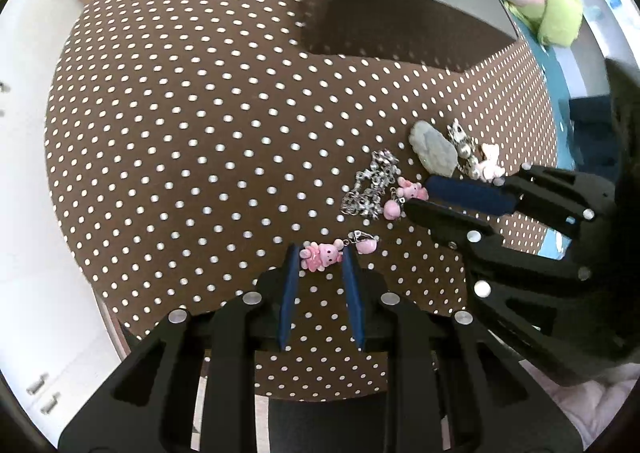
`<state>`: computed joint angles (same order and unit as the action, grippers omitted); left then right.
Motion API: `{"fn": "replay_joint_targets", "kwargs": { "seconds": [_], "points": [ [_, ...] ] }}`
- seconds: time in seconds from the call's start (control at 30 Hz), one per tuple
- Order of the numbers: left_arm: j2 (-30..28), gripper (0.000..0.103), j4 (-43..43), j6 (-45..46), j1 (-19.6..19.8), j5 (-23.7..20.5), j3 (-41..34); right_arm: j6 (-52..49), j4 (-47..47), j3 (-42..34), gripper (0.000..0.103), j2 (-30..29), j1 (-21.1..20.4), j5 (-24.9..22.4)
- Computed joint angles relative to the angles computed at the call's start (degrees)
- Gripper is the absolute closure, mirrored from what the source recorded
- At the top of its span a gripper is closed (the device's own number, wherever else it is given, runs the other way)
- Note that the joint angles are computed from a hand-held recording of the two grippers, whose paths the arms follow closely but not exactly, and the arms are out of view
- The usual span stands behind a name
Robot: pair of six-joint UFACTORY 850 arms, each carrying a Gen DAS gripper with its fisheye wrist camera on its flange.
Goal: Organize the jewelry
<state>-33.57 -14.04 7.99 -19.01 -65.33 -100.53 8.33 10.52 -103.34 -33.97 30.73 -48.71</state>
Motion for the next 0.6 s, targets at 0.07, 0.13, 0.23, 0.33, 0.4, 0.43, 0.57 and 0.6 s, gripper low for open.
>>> {"fn": "replay_joint_targets", "kwargs": {
  "seconds": [0.07,0.13,0.23,0.33,0.4,0.43,0.57,0.6],
  "points": [
    [0.3,0.081,-0.8,-0.1,0.8,0.2,0.0,-0.2,-1.1,-0.2,0.091,-0.4,0.5,0.3],
    [0.6,0.081,-1.0,-0.1,1.3,0.3,0.1,-0.1,0.0,-0.1,0.092,-0.4,0.3,0.3],
    [0.3,0.081,-1.1,-0.4,1.8,-0.2,-1.8,0.3,2.1,0.7,0.103,0.5,-0.5,1.6],
    [0.3,0.081,-2.3,0.7,2.5,-0.3,-3.7,0.6,3.0,0.1,0.103,0.9,-1.1,1.7],
    [-0.6,0.081,-2.6,1.3,2.8,-0.9,-5.9,-0.6,5.4,-0.2,0.103,0.7,-1.8,1.0],
    [-1.1,0.081,-2.1,1.1,2.9,-1.2,-6.9,-0.4,6.1,-0.4,0.1,0.6,-2.0,0.5],
    [-2.3,0.081,-1.9,1.0,2.9,-2.6,-9.6,-3.5,6.9,-2.0,0.096,-0.7,-1.7,-1.2],
    [-2.3,0.081,-1.8,0.9,2.9,-2.7,-9.7,-3.2,5.3,-2.7,0.087,-1.2,-1.2,-1.8]
  ]
}}
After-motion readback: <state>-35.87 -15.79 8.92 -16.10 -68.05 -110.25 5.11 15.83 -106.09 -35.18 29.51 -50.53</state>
